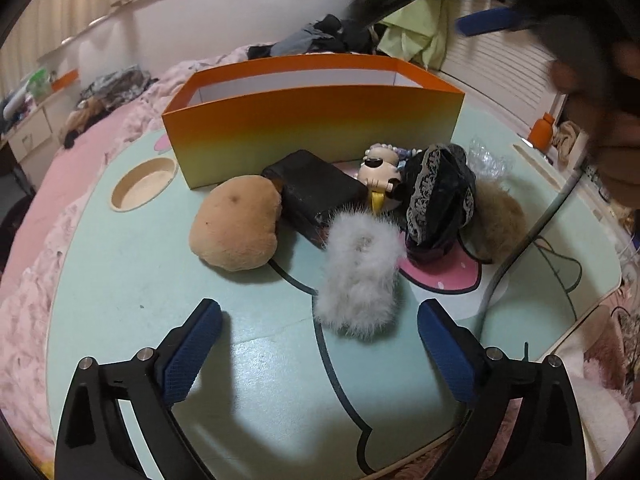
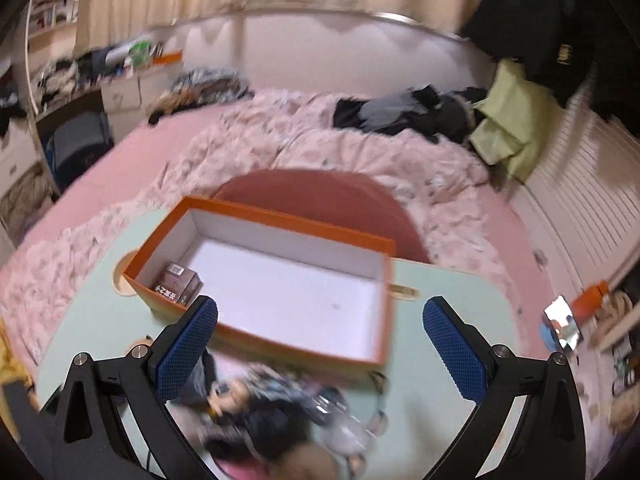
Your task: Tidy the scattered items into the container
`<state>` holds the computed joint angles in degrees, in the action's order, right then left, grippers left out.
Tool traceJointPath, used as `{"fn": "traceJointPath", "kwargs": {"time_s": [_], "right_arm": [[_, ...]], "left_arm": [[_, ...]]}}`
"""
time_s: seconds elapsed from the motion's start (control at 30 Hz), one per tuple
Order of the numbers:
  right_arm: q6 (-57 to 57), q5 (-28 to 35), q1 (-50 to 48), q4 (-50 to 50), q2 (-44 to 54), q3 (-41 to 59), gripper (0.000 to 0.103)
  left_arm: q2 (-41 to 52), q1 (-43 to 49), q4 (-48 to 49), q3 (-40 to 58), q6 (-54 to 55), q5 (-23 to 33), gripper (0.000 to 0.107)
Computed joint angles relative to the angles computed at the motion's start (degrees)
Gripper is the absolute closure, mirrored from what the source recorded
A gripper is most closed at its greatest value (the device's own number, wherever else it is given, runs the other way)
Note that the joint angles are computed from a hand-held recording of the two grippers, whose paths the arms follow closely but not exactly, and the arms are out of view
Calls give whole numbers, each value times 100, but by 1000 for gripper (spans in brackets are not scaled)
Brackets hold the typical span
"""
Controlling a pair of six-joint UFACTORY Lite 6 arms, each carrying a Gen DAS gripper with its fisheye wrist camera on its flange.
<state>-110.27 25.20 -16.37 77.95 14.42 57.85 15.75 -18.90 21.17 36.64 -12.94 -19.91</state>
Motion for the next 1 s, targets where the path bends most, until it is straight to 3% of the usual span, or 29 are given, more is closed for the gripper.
{"fn": "traceJointPath", "kwargs": {"time_s": [0.1, 0.2, 0.73, 0.8, 0.87, 1.0], "right_arm": [[601, -390, 463, -433, 558, 276, 5], [636, -392, 465, -394, 809, 342, 5], [1135, -346, 377, -913, 789, 430, 5], [1618, 20, 338, -1391, 827, 643, 5], [2622, 1000, 245, -2231, 1122, 1317, 5], [4493, 3182, 393, -3274, 2505, 3511, 5]], "left_arm": [[1, 32, 93, -17, -54, -29, 7], [9, 39, 92, -28, -28, -49, 6], [64, 35, 81, 28, -47, -34, 5], [-48, 280, 756, -55, -840, -167, 5], [-347, 651, 1131, -346, -1300, -600, 5], [-1034, 938, 137, -991, -475, -1146, 5]]}}
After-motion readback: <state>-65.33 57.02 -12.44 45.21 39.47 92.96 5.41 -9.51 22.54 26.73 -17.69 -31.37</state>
